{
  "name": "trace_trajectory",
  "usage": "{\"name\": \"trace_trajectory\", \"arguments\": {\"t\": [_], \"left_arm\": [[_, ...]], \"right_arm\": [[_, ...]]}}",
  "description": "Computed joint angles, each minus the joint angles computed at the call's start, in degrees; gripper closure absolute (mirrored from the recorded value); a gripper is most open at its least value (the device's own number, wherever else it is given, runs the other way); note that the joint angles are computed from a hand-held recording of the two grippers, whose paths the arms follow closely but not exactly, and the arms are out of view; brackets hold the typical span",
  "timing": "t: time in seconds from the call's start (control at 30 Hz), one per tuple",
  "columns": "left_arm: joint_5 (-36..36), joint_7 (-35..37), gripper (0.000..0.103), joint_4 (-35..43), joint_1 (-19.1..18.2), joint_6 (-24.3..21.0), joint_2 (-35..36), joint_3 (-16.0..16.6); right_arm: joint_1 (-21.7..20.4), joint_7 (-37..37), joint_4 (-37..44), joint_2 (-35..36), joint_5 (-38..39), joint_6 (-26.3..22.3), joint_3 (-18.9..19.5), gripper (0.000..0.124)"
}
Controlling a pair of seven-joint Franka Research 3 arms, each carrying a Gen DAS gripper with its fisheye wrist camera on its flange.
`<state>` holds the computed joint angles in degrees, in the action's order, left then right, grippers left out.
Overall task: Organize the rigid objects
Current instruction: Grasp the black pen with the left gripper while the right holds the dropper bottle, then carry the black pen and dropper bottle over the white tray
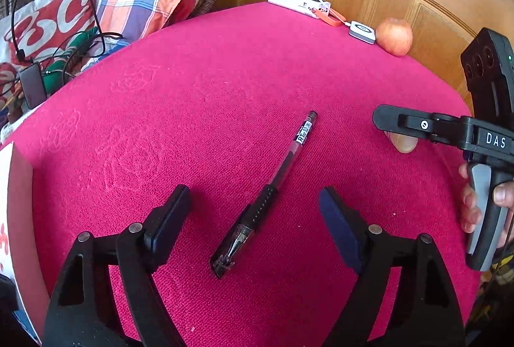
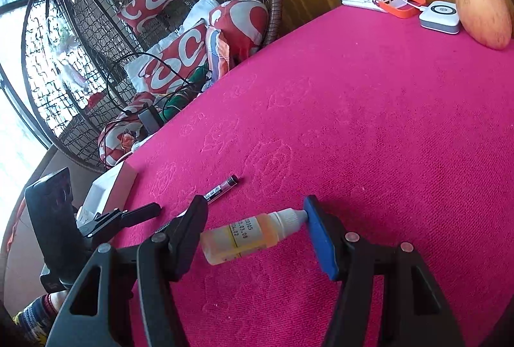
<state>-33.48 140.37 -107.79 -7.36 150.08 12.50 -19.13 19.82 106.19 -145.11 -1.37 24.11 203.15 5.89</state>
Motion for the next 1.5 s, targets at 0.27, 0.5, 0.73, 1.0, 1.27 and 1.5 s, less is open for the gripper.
{"name": "trace_trajectory", "arguments": {"t": [0.27, 0.5, 0.73, 1.0, 1.27, 1.5], "left_arm": [[2.67, 3.52, 0.090, -2.08, -1.25, 0.21, -1.95, -0.39], [-0.50, 2.96, 0.094, -9.53, -2.58, 7.63, -6.95, 0.53], [-24.54, 12.93, 0.094, -13.02, -4.03, 5.13, -13.72, 4.04], [-37.86, 20.07, 0.094, -16.48, -7.24, 2.92, -22.07, 10.29], [-41.88, 22.20, 0.094, -19.23, -7.72, 4.55, -25.79, 13.52], [-45.95, 25.03, 0.094, -21.36, -6.87, 4.80, -29.16, 15.87]], "right_arm": [[-0.59, 3.05, -0.28, 0.07, -4.09, -0.16, -0.62, 0.062], [-0.42, -0.88, -0.20, -0.05, -0.64, 1.03, 0.33, 0.062], [2.33, -11.43, 0.62, -0.80, 8.47, 4.93, 1.92, 0.062], [3.69, -11.88, 0.57, -3.10, 7.59, 7.86, 2.88, 0.062], [5.39, -17.46, 4.22, -2.35, 8.99, 7.40, 4.33, 0.062], [6.81, -23.07, 7.65, -1.43, 11.81, 5.86, 5.16, 0.062]]}}
